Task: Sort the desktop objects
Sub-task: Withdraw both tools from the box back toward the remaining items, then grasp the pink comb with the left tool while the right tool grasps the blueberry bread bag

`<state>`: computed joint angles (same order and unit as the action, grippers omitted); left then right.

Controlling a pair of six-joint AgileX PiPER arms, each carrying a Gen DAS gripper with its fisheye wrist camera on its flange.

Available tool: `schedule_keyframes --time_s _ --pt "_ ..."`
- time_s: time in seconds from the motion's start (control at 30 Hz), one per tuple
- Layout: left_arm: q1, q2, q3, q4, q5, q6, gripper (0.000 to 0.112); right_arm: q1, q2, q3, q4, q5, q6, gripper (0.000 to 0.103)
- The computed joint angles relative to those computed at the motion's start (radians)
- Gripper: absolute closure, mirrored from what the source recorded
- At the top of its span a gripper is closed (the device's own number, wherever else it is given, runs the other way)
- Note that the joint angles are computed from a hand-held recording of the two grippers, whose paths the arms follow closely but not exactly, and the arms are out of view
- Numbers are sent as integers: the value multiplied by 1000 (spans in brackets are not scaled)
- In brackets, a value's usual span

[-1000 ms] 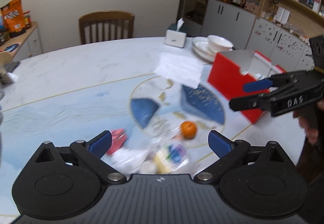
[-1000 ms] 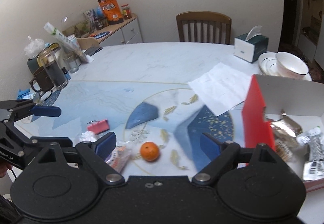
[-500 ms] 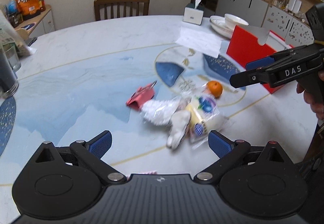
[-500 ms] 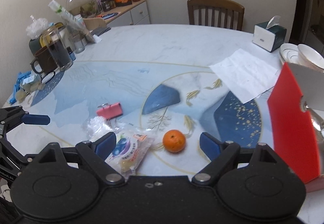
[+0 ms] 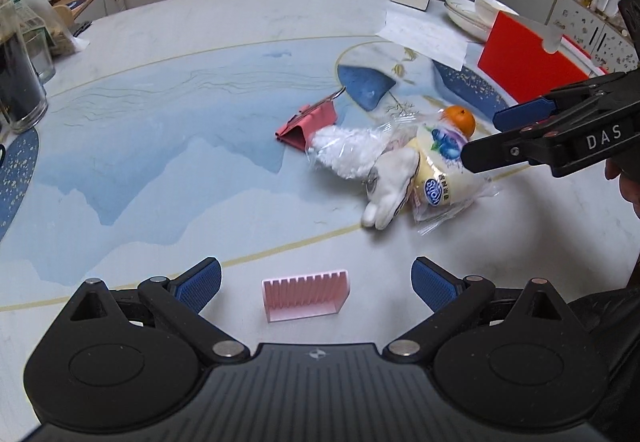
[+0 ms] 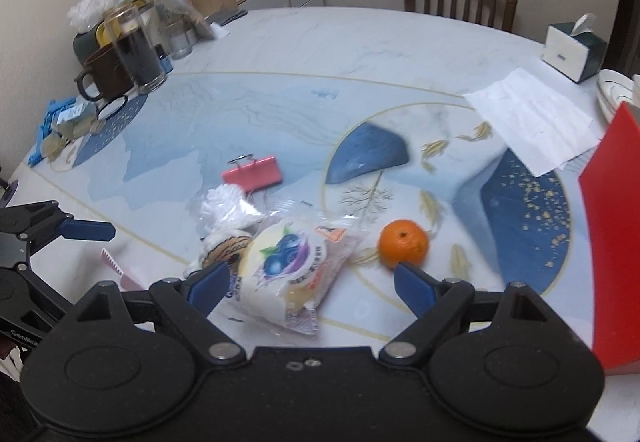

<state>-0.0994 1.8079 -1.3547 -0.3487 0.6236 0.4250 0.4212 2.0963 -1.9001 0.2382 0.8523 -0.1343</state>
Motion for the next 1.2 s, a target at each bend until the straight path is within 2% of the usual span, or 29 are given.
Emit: schedule_keyframes --time_s 0.2,0.33,0.5,0.83,0.93,1.03,1.2 --pt "-3 11 -5 22 16 -37 10 31 59 -81 -22 49 -3 14" --pt "-15 6 11 71 -9 -92 10 47 103 -134 -62 81 16 15" --pt "-20 11 21 111 -18 -150 10 54 136 -164 -81 83 25 16" --pt "-32 5 46 143 -55 -185 14 59 145 -158 -86 71 -4 26" --pt "-45 0 51 195 -66 -243 20 56 142 -152 -77 66 -9 29" --pt "-54 -7 57 241 -77 -289 33 52 134 -134 -72 52 -14 32" --pt "-58 -17 63 223 -77 -263 52 42 122 -115 -48 43 -24 38"
